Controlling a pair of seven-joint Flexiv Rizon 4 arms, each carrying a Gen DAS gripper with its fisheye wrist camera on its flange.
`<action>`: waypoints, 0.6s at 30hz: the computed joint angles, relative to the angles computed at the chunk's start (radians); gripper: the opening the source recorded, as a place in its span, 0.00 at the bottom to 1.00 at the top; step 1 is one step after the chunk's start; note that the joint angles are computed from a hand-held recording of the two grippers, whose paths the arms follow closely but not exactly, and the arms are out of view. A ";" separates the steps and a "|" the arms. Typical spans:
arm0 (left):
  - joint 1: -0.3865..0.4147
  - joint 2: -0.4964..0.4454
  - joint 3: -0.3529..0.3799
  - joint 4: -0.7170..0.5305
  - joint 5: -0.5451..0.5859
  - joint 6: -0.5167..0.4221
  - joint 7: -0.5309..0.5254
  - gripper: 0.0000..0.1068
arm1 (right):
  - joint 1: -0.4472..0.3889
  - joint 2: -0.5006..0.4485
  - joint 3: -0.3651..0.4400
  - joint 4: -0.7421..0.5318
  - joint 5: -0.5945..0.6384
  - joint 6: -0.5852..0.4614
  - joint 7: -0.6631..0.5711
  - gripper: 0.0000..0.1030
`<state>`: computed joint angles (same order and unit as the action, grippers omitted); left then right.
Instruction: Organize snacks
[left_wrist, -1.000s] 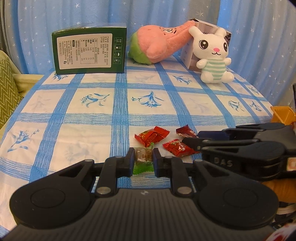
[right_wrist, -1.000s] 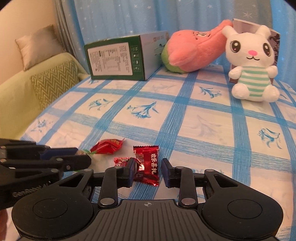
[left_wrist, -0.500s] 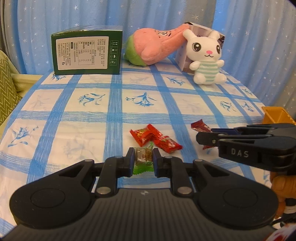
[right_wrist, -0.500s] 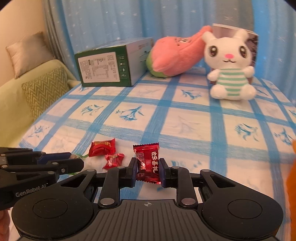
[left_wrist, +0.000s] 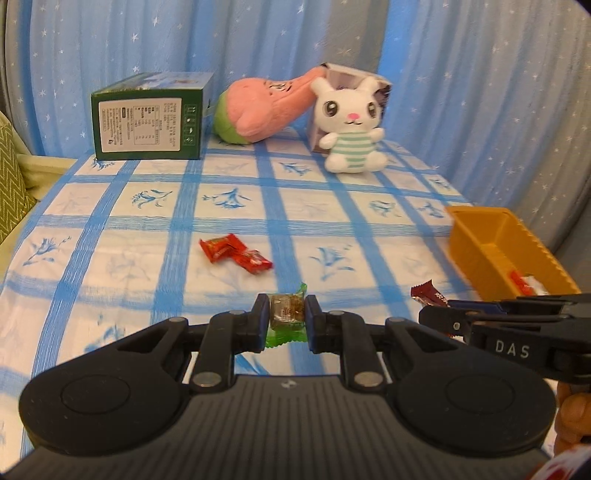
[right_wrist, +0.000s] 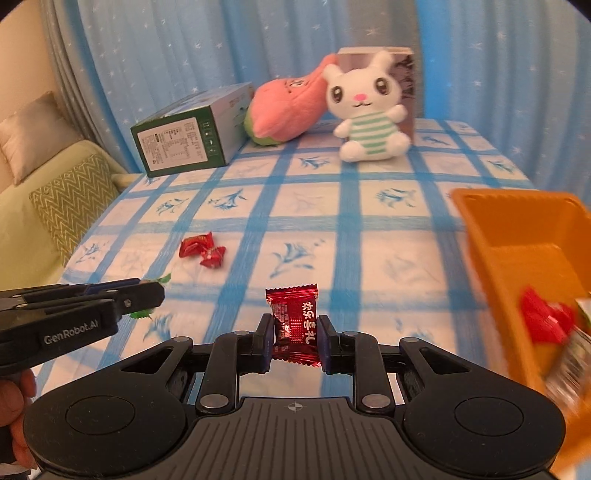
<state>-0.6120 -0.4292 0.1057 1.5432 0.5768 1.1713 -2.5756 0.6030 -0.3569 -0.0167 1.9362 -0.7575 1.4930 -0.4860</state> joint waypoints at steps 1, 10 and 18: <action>-0.015 0.012 0.002 0.003 0.006 -0.009 -0.013 0.17 | 0.010 0.026 -0.014 0.028 -0.015 0.003 0.022 0.24; -0.085 0.097 -0.057 0.011 0.092 -0.123 -0.137 0.17 | -0.041 0.233 -0.004 0.212 -0.231 0.001 0.253 0.24; -0.101 0.136 -0.131 0.009 0.139 -0.199 -0.191 0.17 | -0.150 0.356 0.113 0.305 -0.252 -0.032 0.284 0.24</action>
<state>-0.7129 -0.2929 -0.0249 1.5517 0.7156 0.9720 -2.7662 0.4530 -0.0011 0.0963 2.2409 -1.0096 1.4607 -0.2021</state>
